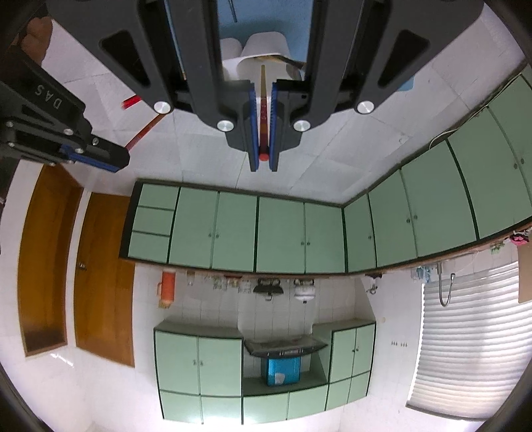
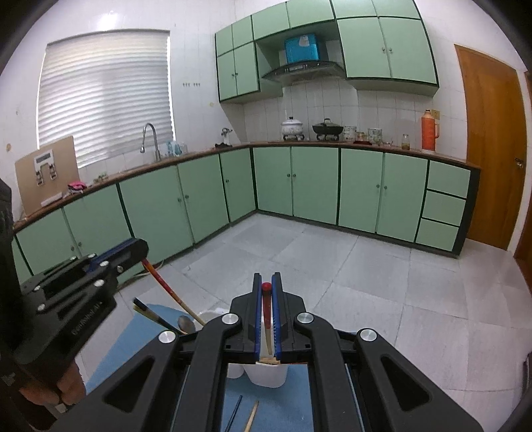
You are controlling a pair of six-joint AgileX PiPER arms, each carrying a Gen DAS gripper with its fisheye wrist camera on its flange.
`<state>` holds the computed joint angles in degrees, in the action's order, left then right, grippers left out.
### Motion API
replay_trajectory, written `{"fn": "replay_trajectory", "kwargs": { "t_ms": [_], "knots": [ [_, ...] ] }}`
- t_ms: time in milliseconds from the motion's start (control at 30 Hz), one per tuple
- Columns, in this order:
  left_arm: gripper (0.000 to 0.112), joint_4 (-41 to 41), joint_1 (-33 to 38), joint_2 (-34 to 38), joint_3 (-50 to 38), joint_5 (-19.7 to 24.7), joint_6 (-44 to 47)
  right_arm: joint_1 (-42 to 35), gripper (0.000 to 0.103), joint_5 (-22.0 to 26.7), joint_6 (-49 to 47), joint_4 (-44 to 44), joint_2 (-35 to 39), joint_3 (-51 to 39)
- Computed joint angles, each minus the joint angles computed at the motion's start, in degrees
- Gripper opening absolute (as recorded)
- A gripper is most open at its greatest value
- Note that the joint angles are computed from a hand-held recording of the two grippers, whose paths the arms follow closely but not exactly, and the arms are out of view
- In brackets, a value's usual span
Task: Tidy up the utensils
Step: 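Lift both red-patterned chopsticks and carry them over the white holder, then open both tools, dropping the chopsticks into the holder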
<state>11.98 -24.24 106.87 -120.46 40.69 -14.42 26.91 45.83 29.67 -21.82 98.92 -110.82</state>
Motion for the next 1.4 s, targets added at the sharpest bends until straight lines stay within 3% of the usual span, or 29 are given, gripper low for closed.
{"fn": "replay_trajectory", "kwargs": {
  "t_ms": [467, 633, 800, 1000, 1267, 1400],
  "knots": [
    [0.006, -6.34, 3.76, 1.26, 2.96, 0.38, 5.17, 1.15, 0.006, -0.30, -0.16, 1.80, 2.20, 1.51],
    [0.014, -6.54, 3.97, -0.95, 6.06, -0.52, 4.44, 1.39, 0.015, -2.09, 1.78, 0.57, -1.04, 5.61],
    [0.042, -5.35, 3.95, -6.12, 12.41, -3.60, 2.19, 2.32, 0.043, -3.52, 7.69, -5.33, -5.37, 9.97],
    [0.067, 0.28, 2.90, -15.26, 23.19, -9.34, -3.40, 4.99, 0.066, -5.13, 20.21, -16.72, -14.08, 19.29],
    [0.089, 8.23, 0.57, -27.84, 38.06, -12.76, -12.32, 12.48, 0.092, -3.37, 41.67, -34.53, -25.80, 34.54],
    [0.092, 11.58, -1.56, -33.21, 44.13, -11.96, -14.55, 17.50, 0.097, 1.04, 48.77, -41.02, -28.62, 39.19]
  ]
}}
